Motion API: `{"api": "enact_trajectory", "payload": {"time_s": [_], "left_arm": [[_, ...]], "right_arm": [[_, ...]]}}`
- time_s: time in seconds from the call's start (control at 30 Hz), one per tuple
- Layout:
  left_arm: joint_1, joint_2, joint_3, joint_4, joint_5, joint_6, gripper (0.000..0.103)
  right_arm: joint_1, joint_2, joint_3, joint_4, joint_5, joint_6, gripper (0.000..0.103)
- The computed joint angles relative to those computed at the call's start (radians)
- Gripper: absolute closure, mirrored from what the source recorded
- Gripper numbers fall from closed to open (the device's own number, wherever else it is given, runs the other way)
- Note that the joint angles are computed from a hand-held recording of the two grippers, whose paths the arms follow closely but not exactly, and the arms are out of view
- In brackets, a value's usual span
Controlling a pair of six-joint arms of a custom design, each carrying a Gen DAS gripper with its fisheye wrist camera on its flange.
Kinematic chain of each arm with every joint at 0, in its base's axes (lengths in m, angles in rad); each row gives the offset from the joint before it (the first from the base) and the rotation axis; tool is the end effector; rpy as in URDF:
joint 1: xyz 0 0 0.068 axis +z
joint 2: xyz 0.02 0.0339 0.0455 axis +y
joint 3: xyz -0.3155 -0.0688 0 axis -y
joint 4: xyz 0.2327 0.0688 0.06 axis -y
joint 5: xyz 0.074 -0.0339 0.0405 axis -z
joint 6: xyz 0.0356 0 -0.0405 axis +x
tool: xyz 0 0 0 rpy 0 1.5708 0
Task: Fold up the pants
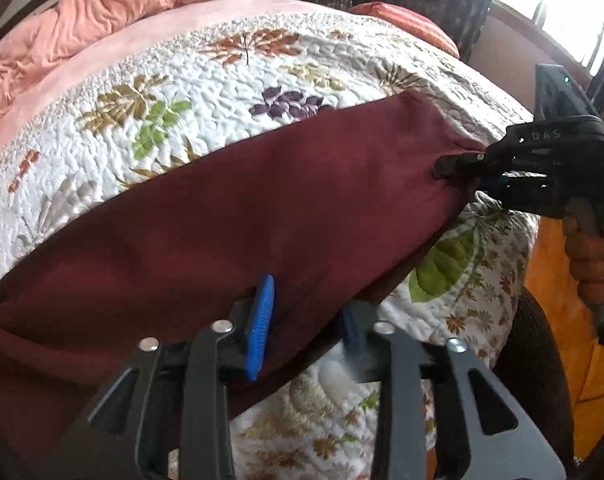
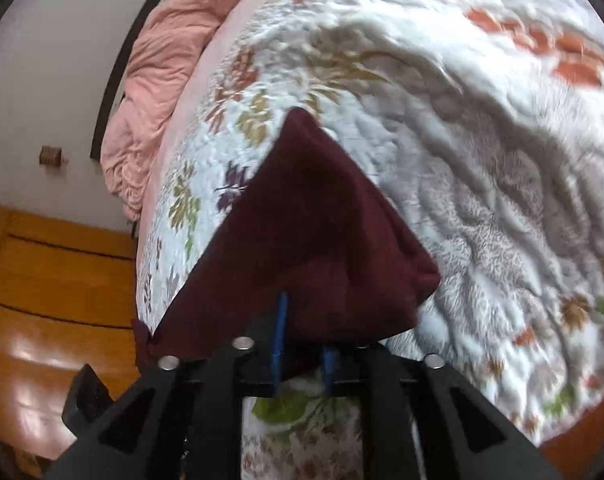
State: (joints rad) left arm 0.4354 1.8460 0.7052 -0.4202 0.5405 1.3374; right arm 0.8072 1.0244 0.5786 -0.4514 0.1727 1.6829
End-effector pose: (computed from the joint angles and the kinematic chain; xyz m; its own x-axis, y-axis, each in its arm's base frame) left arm 0.2419 0.0923 0.1261 -0.5571 0.6609 -0.5029 0.7995 0.5906 -0.1095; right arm 0.1150 0.1113 0.2516 -0.5730 0.8171 -0.0637 0.6084 0.4762 0.6349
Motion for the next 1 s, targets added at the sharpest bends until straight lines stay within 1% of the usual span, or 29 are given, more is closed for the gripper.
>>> {"api": "enact_trajectory", "payload": {"time_s": [0.03,0.07,0.13,0.17,0.2,0.27,0.3,0.33,0.37,0.4,0.43,0.47,0.5,0.53,0.57,0.6,0.67,0.7,0.77,0.8,0.83,0.9,0.97,1.0], "left_arm": [[0.024,0.007,0.057,-0.109,0.016,0.021,0.046],[0.05,0.01,0.094,-0.177,0.036,0.035,0.034],[0.127,0.01,0.181,-0.321,0.071,0.085,0.025],[0.162,0.021,0.225,-0.382,0.08,0.115,0.022],[0.202,0.032,0.274,-0.433,0.089,0.137,0.021],[0.282,0.064,0.377,-0.473,0.093,0.146,0.016],[0.314,0.091,0.429,-0.482,0.089,0.138,0.016],[0.347,0.129,0.493,-0.473,0.081,0.112,0.016],[0.365,0.16,0.539,-0.453,0.074,0.079,0.016],[0.389,0.203,0.6,-0.426,0.057,0.032,0.016],[0.403,0.244,0.661,-0.409,0.029,-0.02,0.016],[0.418,0.296,0.736,-0.41,-0.002,-0.067,0.016],[0.433,0.349,0.811,-0.417,-0.028,-0.105,0.016],[0.442,0.389,0.866,-0.412,-0.051,-0.141,0.016],[0.447,0.425,0.915,-0.408,-0.076,-0.177,0.016],[0.455,0.474,0.989,-0.435,-0.099,-0.212,0.016],[0.468,0.572,1.15,-0.544,-0.114,-0.253,0.016],[0.474,0.62,1.227,-0.599,-0.113,-0.282,0.016],[0.48,0.692,1.35,-0.702,-0.109,-0.292,0.016],[0.482,0.703,1.371,-0.716,-0.102,-0.286,0.016],[0.482,0.699,1.364,-0.709,-0.101,-0.279,0.016],[0.477,0.701,1.364,-0.7,-0.104,-0.275,0.016],[0.477,0.696,1.36,-0.703,-0.104,-0.269,0.016],[0.478,0.705,1.385,-0.727,-0.101,-0.266,0.016]], "right_arm": [[0.008,0.005,0.05,-0.069,0.0,-0.007,0.066],[0.029,0.015,0.105,-0.148,0.022,-0.006,0.061],[0.096,0.048,0.22,-0.333,0.087,0.043,0.055],[0.146,0.086,0.302,-0.478,0.131,0.111,0.053],[0.189,0.118,0.365,-0.594,0.164,0.185,0.051],[0.242,0.181,0.478,-0.768,0.204,0.276,0.05],[0.269,0.203,0.521,-0.818,0.232,0.298,0.05],[0.283,0.226,0.559,-0.84,0.253,0.292,0.05],[0.275,0.266,0.61,-0.832,0.271,0.235,0.05],[0.252,0.299,0.644,-0.761,0.28,0.123,0.05],[0.218,0.329,0.662,-0.636,0.257,-0.023,0.05],[0.188,0.368,0.682,-0.535,0.218,-0.14,0.05],[0.173,0.4,0.704,-0.474,0.189,-0.217,0.05],[0.153,0.458,0.739,-0.386,0.133,-0.327,0.047],[0.124,0.556,0.803,-0.281,0.025,-0.479,0.043],[0.117,0.625,0.865,-0.264,-0.025,-0.545,0.043],[0.103,0.808,1.052,-0.261,-0.146,-0.719,0.043],[0.095,0.888,1.137,-0.261,-0.202,-0.778,0.043],[0.074,1.042,1.318,-0.307,-0.305,-0.853,0.043],[0.066,1.118,1.423,-0.363,-0.327,-0.886,0.043],[0.066,1.156,1.478,-0.408,-0.337,-0.905,0.043],[0.052,1.299,1.693,-0.544,-0.383,-0.972,0.043],[0.044,1.4,1.851,-0.65,-0.411,-1.005,0.042],[0.044,1.438,1.913,-0.694,-0.411,-1.01,0.042]]}}
